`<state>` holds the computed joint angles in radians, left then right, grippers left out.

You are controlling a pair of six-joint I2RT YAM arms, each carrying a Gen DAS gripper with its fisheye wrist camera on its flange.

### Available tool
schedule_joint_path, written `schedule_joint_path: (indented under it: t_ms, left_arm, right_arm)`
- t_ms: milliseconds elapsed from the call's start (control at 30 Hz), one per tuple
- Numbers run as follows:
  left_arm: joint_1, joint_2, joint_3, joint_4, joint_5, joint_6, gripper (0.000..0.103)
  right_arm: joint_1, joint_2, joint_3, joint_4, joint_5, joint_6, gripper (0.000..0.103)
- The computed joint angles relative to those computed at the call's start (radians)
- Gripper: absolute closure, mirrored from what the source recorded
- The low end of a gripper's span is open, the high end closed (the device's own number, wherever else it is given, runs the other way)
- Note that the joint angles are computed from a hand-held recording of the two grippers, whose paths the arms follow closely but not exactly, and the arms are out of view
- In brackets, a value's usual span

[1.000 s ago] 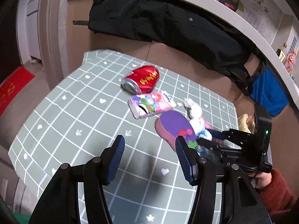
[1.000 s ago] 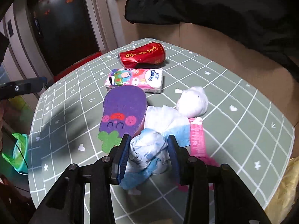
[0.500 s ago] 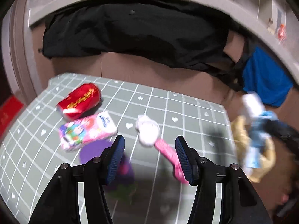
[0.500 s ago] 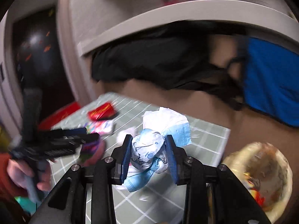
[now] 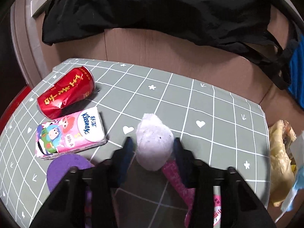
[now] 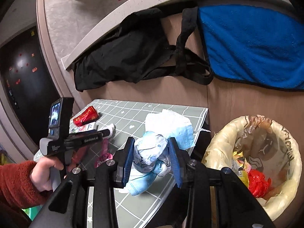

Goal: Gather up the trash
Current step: 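Grasp the white cotton ball with the left tool while the right tool grasps the blue mask and tissue, then carry the cotton ball and mask bundle over the yellow-bagged bin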

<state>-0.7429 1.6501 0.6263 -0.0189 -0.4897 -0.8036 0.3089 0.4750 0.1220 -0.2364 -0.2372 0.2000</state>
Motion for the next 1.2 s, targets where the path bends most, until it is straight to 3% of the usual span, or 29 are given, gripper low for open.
schedule_joint_path:
  t_ms: [100,300,467,567,667,767,933,1200]
  left_arm:
    - [0.021,-0.022,-0.016,0.020,0.038,0.011,0.078]
    - [-0.035,-0.233,-0.098,-0.007,-0.017,-0.007,0.082]
    - [-0.212,-0.459,-0.084,-0.191,-0.218,-0.065,0.082]
    - [-0.375,-0.507,0.003,-0.336,-0.390,-0.121,0.082]
    - [-0.480,-0.514,0.078,-0.414,-0.496,-0.131,0.082]
    - [-0.500,-0.542,0.125,-0.425,-0.463,-0.087,0.082]
    - [-0.439,-0.585,0.124,-0.442,-0.397,-0.093,0.082]
    - [-0.558,-0.514,0.144,-0.472,-0.534,-0.177,0.082]
  right_arm:
    - [0.033,-0.025,0.000,-0.018,0.026,-0.003,0.069]
    - [0.080,-0.101,0.032,-0.095,0.072,0.007,0.069]
    - [0.175,-0.166,0.091,-0.172,0.167,0.018,0.069]
    - [0.217,-0.185,0.146,-0.218,0.220,0.008,0.069]
    - [0.244,-0.216,0.198,-0.270,0.263,-0.006,0.069]
    - [0.247,-0.232,0.256,-0.318,0.285,-0.032,0.069]
    - [0.185,-0.213,0.297,-0.326,0.226,-0.059,0.069]
    - [0.154,-0.219,0.294,-0.331,0.224,-0.090,0.069]
